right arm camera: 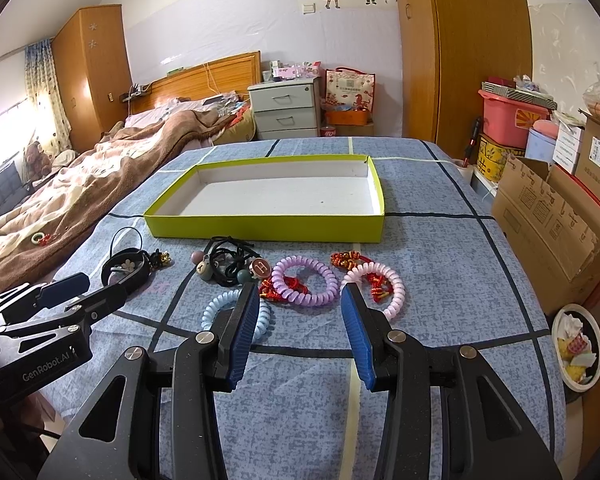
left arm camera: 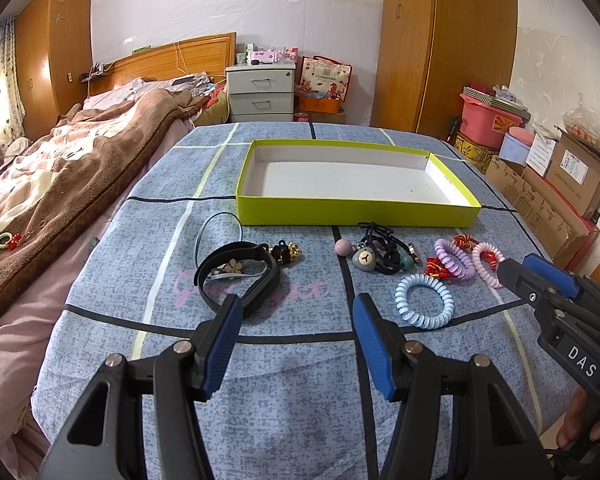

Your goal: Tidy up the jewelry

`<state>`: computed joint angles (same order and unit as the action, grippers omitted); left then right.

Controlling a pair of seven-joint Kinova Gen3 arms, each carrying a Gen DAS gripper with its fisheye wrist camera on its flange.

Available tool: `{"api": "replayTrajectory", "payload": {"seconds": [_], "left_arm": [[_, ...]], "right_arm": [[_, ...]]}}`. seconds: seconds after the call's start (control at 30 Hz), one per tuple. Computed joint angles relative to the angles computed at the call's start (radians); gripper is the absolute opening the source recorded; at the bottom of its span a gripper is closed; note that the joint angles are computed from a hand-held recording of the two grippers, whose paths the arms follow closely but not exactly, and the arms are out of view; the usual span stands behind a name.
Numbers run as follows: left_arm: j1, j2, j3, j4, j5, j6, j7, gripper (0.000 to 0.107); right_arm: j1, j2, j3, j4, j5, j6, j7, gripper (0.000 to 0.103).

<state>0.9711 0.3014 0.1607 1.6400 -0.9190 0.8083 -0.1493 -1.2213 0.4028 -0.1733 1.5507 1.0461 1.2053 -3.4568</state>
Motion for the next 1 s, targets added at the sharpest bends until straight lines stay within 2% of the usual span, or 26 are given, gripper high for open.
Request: {"api": "replayTrajectory", "payload": {"seconds": [0.43,0.53,0.63,0.73,0.83,0.93,1.0], "left_arm": [[-0.021,-0.005,0.001,0.009,0.026,-0.012,-0.019,0.06],[-0.049,-0.022,0.006,0.031,0.054,-0.068,-0.05,0.06],[-0.098,-0.048,0.01,0.065,0.11,-0.138,-0.108,0.06],[-0.118,-0.061,0.003,0.082,0.139,-0.154,-0.132,0.06],[-0.175,-0.088,0.008,0.124,0.197,-0.238,-0.167,0.06],[-0.168,-0.098,-0.018,0.144,0.185,-0.249,-0.149,0.06],[-0.209,-0.108,-0.004,0.162,0.227,-0.283,-0.184,0.06]], "right_arm": [[0.007,0.002,0.001,-0.003,-0.007,-0.027,0.012,0.044],[0.018,0.0,0.0,0.002,-0.013,-0.059,0.018,0.044],[0.045,-0.012,-0.004,0.026,-0.025,-0.139,0.021,0.044],[0.067,-0.004,-0.002,0.023,-0.055,-0.192,0.047,0.044],[0.084,0.004,0.007,0.019,-0.087,-0.244,0.08,0.044],[0.099,0.02,0.019,-0.006,-0.14,-0.257,0.13,0.044],[0.103,0.037,0.03,-0.031,-0.172,-0.246,0.169,0.044]]}}
